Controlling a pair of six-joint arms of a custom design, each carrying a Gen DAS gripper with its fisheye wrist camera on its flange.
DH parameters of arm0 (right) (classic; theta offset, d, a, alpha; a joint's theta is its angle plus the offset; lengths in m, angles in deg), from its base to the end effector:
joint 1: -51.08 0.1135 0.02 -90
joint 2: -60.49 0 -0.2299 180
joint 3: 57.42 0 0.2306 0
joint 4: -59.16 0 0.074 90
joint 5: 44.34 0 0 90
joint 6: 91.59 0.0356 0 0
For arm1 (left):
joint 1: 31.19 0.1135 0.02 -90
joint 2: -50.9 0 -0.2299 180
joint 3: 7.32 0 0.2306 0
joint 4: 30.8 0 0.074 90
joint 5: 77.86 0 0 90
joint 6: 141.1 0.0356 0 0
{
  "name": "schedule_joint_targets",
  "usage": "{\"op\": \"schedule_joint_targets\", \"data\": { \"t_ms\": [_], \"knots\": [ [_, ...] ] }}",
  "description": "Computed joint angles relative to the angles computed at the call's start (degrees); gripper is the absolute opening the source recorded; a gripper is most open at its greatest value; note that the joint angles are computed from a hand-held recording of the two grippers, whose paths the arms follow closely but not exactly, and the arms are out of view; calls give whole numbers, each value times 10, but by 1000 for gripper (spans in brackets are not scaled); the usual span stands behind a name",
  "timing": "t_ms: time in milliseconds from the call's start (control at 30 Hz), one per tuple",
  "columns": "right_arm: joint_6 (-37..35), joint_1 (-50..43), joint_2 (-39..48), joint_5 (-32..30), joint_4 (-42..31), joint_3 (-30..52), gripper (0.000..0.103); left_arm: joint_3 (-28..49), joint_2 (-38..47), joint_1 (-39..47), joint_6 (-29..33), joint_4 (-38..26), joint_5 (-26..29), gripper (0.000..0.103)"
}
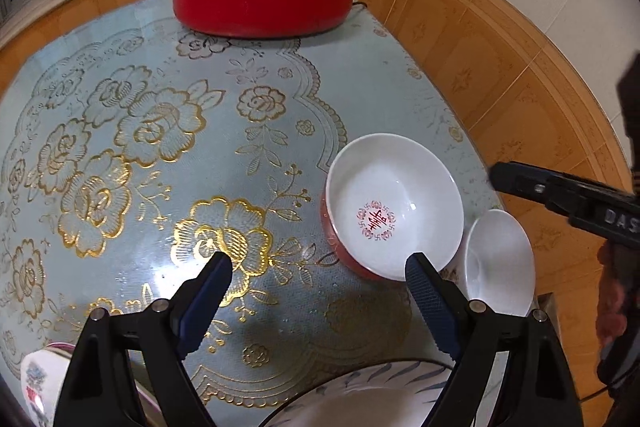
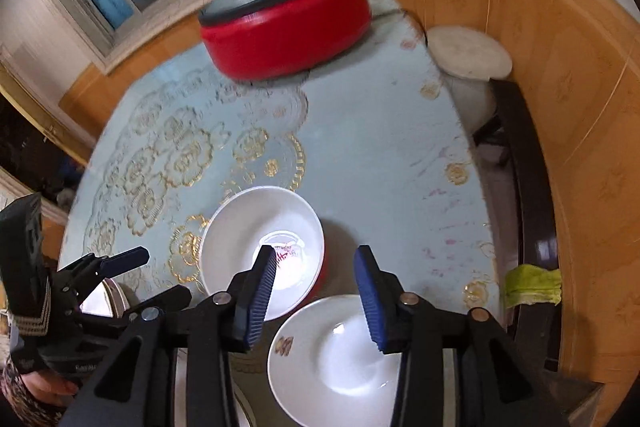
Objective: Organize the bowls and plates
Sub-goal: 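Grip the red bowl rim with the right gripper while the left gripper grips it too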
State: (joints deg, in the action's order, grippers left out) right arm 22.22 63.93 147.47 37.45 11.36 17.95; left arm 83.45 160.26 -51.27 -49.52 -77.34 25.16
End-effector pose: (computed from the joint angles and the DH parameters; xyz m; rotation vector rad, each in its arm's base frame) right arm 0.2810 0.0693 0.2026 0.2013 2.6425 0.4084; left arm 0.3358 -0.1313 0.1583 0.5787 2.6605 -0.4030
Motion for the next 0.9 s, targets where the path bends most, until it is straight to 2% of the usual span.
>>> {"op": "schedule_joint_targets", "data": {
  "t_ms": [133, 400, 467, 633, 767, 800, 900],
  "knots": [
    [-19, -1, 68, -2, -14, 46, 41, 16, 23, -12, -1, -2, -15, 85],
    [-46, -8, 174, -4, -56, 130, 39, 66, 77, -16, 3, -24, -5, 68],
    [-53, -9, 199, -8, -72, 156, 35, 79, 92, -12, 3, -36, 4, 61],
    [-58, -20, 265, -37, -99, 208, 26, 102, 114, -5, 6, -51, 26, 51],
    [-59, -12, 287, -40, -101, 221, 12, 115, 124, -8, 16, -55, 30, 34],
    [-56, -11, 289, -43, -100, 222, 10, 117, 126, -9, 17, -54, 28, 33],
    [-35, -7, 301, -53, -99, 230, 10, 132, 143, -13, 20, -53, 13, 28]
  ]
}}
